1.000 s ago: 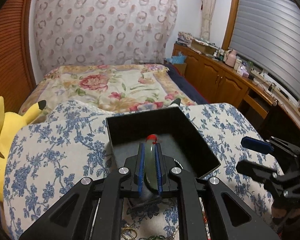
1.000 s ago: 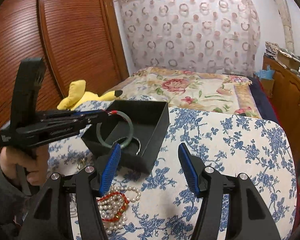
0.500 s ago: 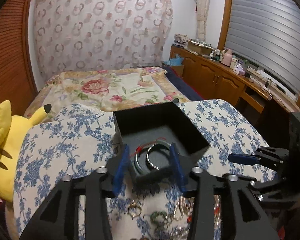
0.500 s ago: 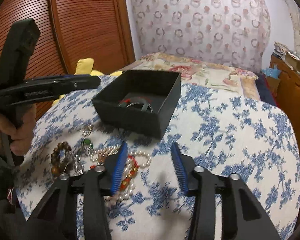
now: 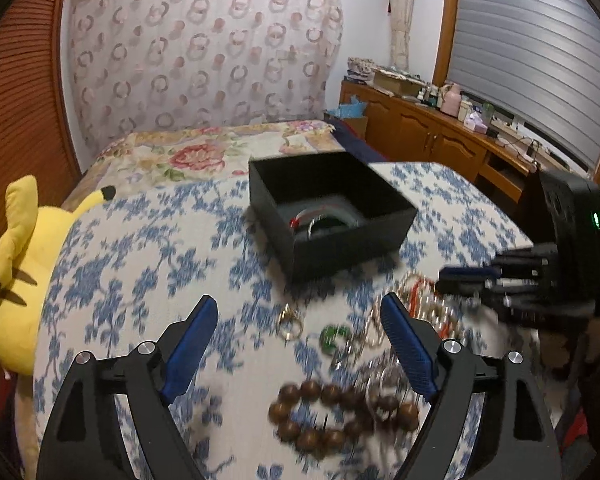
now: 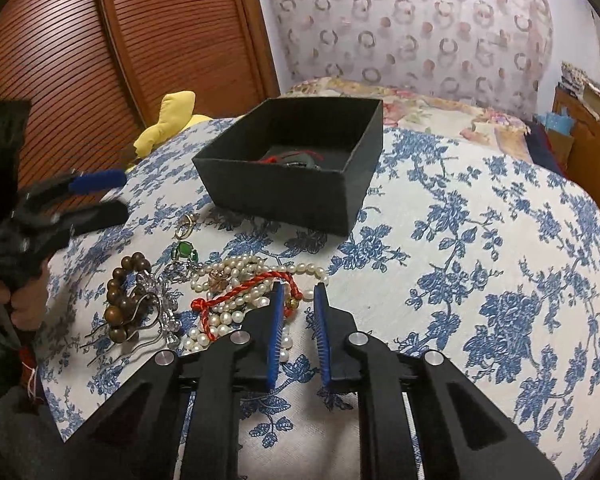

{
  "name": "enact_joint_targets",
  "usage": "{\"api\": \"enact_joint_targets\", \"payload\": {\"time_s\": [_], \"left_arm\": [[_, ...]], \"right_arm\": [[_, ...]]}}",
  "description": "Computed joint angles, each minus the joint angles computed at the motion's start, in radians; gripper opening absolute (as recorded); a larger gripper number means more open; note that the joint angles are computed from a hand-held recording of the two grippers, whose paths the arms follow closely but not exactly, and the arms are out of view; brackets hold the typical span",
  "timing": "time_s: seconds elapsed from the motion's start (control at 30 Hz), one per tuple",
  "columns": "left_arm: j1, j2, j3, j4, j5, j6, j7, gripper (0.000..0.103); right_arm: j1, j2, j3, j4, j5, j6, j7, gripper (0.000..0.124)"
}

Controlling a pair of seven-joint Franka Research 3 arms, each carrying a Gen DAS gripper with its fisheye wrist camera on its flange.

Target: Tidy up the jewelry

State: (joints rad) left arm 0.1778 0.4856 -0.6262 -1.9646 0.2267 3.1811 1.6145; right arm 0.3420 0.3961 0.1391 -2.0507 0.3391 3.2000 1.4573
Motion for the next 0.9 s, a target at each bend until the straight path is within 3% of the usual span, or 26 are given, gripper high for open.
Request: {"api": "enact_joint_targets", "payload": {"time_s": [0.17,0.43,0.57,0.63,0.7,0.8,0.9], "left_arm": [[0.025,-0.012,-0.012,-0.043,-0.001,0.006,-0.004,0.08],[0.042,-0.016,-0.023,-0.071,0.018,0.02,-0.029,0.08],[0.047,-0.015,-0.026,-0.076,0.029,0.02,-0.038,0.08],[0.048,-0.014,-0.026,-0.076,0.032,0.02,-0.043,0.08],[0.048,-0.014,-0.026,-0.076,0.036,0.019,-0.046,0.08],[0.053,-0.017,-0.027,-0.084,0.036,0.02,-0.052,0.08],[0.087,-0.021,-0.056,-0.105,0.037,0.021,-0.05,0.08]], "right_arm": [[-0.001,0.021,-0.007,0.031,0.013,-0.037,0.021,0.017],[-0.107,0.05,0.107,0.073,0.078,-0.077,-0.039,0.017],[-0.073,0.049,0.071,0.08,0.081,-0.091,-0.036,0.017],[-0.081,0.048,0.08,0.08,0.091,-0.094,-0.048,0.016],[-0.112,0.054,0.115,0.087,0.114,-0.1,-0.079,0.008],[-0.045,0.041,0.047,0.071,0.09,-0.073,-0.056,0.007],[-0.032,0.012,0.035,0.033,0.081,-0.022,-0.05,0.007]]}}
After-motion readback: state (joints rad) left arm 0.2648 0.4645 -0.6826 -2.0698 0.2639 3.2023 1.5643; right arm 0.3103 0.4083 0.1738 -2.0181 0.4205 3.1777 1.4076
